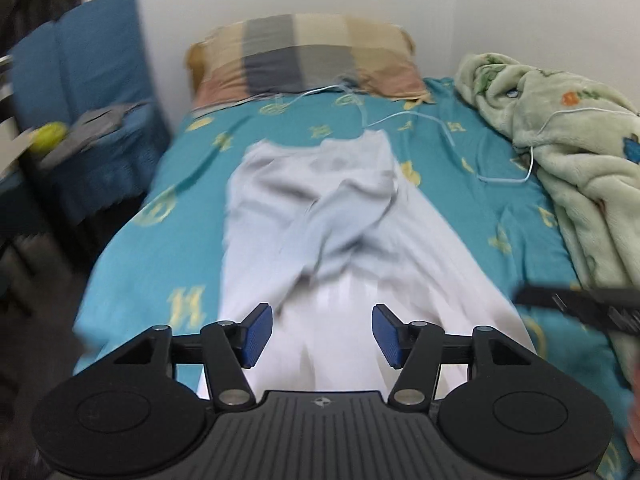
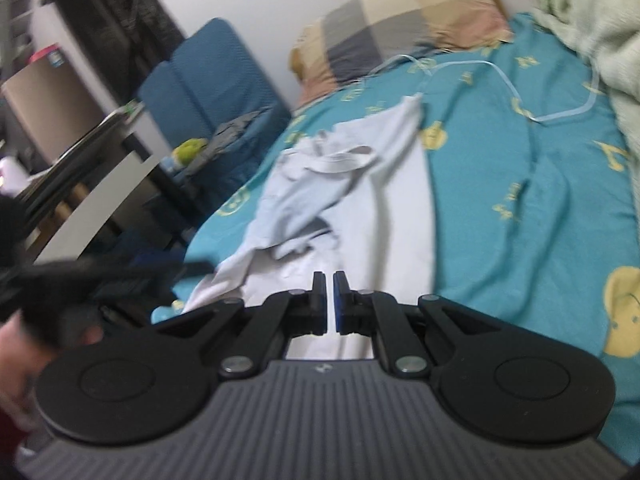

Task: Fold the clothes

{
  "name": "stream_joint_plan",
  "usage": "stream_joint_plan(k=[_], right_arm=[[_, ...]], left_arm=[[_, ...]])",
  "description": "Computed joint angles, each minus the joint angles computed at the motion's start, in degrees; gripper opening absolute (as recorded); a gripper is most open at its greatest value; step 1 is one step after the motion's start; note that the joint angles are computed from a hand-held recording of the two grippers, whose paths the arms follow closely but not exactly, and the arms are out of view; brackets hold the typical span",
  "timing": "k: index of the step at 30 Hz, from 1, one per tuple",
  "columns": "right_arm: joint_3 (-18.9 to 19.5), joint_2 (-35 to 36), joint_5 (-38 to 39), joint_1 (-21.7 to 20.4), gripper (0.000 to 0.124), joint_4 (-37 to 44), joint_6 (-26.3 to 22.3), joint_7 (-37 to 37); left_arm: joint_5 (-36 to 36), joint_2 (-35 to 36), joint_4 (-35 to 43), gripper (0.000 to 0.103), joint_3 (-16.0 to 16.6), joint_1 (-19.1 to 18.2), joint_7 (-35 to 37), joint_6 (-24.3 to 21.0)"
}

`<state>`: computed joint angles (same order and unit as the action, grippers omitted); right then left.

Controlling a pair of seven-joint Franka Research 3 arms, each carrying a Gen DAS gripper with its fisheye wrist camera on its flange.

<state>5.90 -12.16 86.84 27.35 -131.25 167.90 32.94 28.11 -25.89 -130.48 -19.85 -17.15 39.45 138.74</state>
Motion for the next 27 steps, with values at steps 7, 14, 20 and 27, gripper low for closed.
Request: stream_joint_plan(k=[7, 14, 20, 27], right_arm=[[0.5, 0.35, -8.01, 0.62, 0.037, 1.96, -1.73, 1.75], [1.77, 16.41, -38.06, -0.63, 0.076, 19.2, 1.91, 25.37], [-5.82, 35.15, -75.85, 5.29, 0.062, 43.32, -9.36, 53.07], [-9.08, 48.23, -92.82, 8.29, 0.007, 62.43, -23.61, 60.84]], left_arm=[[-0.55, -10.78, -6.28, 0.068, -2.31, -2.38, -6.58, -1.72], [-0.59, -11.83, -11.07, 0.068, 0.05, -1.25, -6.56, 5.82], [-1.17, -9.87, -13.53, 0.068, 1.61, 0.73, -6.19, 12.4], [-5.72, -10.51, -15.95, 0.068, 3.82, 0.59, -5.8, 17.22]])
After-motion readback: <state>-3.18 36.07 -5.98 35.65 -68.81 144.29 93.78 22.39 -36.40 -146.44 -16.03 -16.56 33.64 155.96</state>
